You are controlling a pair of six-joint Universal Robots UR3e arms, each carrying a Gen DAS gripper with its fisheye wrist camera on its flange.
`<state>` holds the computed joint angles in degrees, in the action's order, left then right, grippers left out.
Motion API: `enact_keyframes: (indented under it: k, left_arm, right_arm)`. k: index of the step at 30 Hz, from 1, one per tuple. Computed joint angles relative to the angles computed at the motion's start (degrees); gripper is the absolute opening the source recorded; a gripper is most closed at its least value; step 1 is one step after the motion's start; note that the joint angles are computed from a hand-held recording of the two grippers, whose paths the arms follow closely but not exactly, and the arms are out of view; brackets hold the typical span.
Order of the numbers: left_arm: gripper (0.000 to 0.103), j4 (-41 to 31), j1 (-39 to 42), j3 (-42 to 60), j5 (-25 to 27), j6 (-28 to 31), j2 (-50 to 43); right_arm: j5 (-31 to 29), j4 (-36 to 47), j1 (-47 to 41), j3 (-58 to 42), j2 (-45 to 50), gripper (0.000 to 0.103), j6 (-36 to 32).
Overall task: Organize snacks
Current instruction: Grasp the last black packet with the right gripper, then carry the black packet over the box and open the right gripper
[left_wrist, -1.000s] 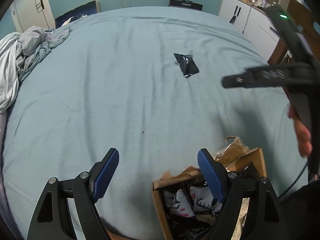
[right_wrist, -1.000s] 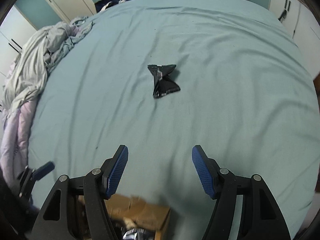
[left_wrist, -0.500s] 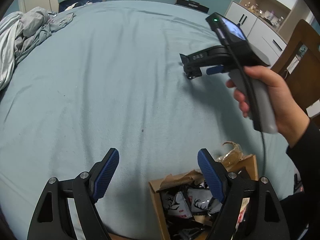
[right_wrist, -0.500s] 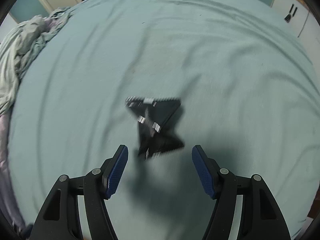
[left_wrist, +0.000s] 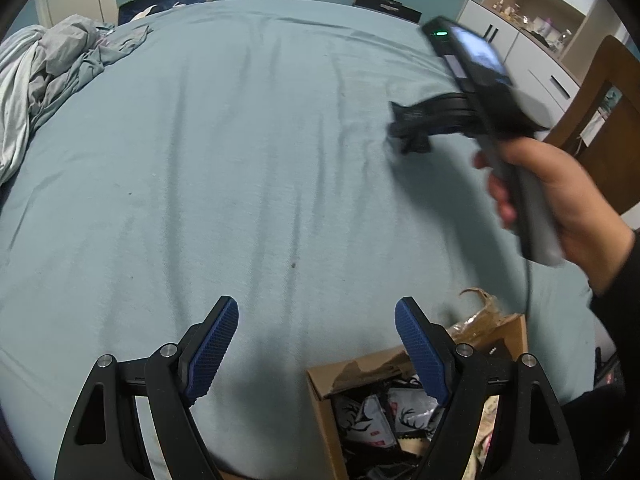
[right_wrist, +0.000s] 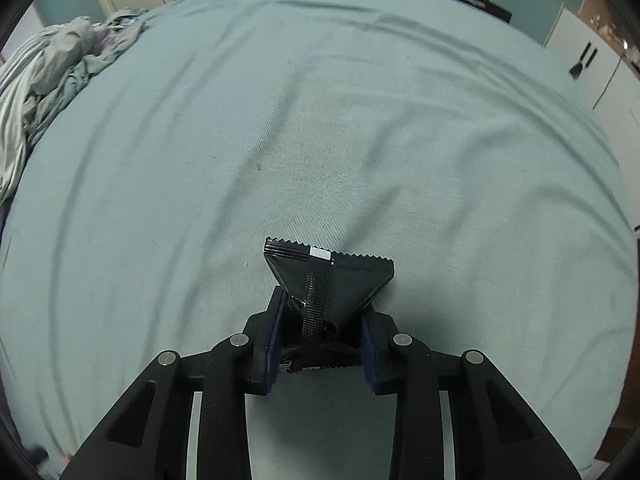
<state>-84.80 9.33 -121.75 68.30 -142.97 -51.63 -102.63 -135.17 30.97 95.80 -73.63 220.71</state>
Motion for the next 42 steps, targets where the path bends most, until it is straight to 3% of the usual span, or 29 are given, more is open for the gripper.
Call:
enact_keyframes:
  k: [7, 12, 17, 22, 27, 30, 31, 34, 37, 39, 42]
  left_arm:
    - [0.082, 2.9, -1.3, -1.7, 2.7, -1.7, 1.1]
    - [0.082, 2.3, -0.3, -3.2, 3.5, 0.8, 5.2]
    - [0.082, -5.1, 6.4, -3.0, 0.7, 7.2, 14.0]
    - [0.082, -9.7, 10.3, -2.4, -0.1, 10.9, 18.8]
    - [0.082, -10.0, 10.9, -3.0, 1.3, 11.8, 21.6]
    - [0.082, -11.6, 11.5, -2.9, 1.5, 13.0, 23.5]
    - [0.082, -12.4, 11.9, -2.8, 1.3, 13.7, 24.0]
    - [0.082, -10.5, 9.5, -3.3, 2.3, 12.1, 23.5]
    - [0.082, -8.6, 6.6, -3.5, 3.6, 10.0, 22.8]
    - [0.082, -9.8, 6.9, -3.1, 3.3, 10.7, 23.9]
    - [0.089, -13.7, 8.8, -1.9, 1.6, 14.3, 26.7]
  right_arm:
    - [-2.2, 5.4, 6.2, 6.8, -15.5, 0.030, 3.8]
    - [-7.0, 11.7, 19.3, 5.9, -22.4, 0.030, 11.5]
    - [-14.5, 19.6, 35.1, -1.5, -19.8, 0.030, 24.0]
    - [-18.5, 20.3, 44.5, -7.7, -13.2, 0.030, 31.5]
    - [-18.1, 17.1, 45.5, -7.0, -11.3, 0.031, 31.4]
    - [-16.5, 10.2, 45.0, -2.2, -12.7, 0.031, 30.2]
    - [-16.1, 6.9, 44.6, 0.0, -13.1, 0.033, 29.7]
    - [-13.1, 0.3, 43.0, 5.2, -14.6, 0.055, 28.5]
    - [-14.5, 2.1, 43.5, 7.1, -16.8, 0.058, 31.2]
    - [-17.7, 7.2, 44.8, 6.6, -18.6, 0.060, 34.4]
    - [-23.0, 22.4, 47.8, 1.7, -19.7, 0.069, 41.5]
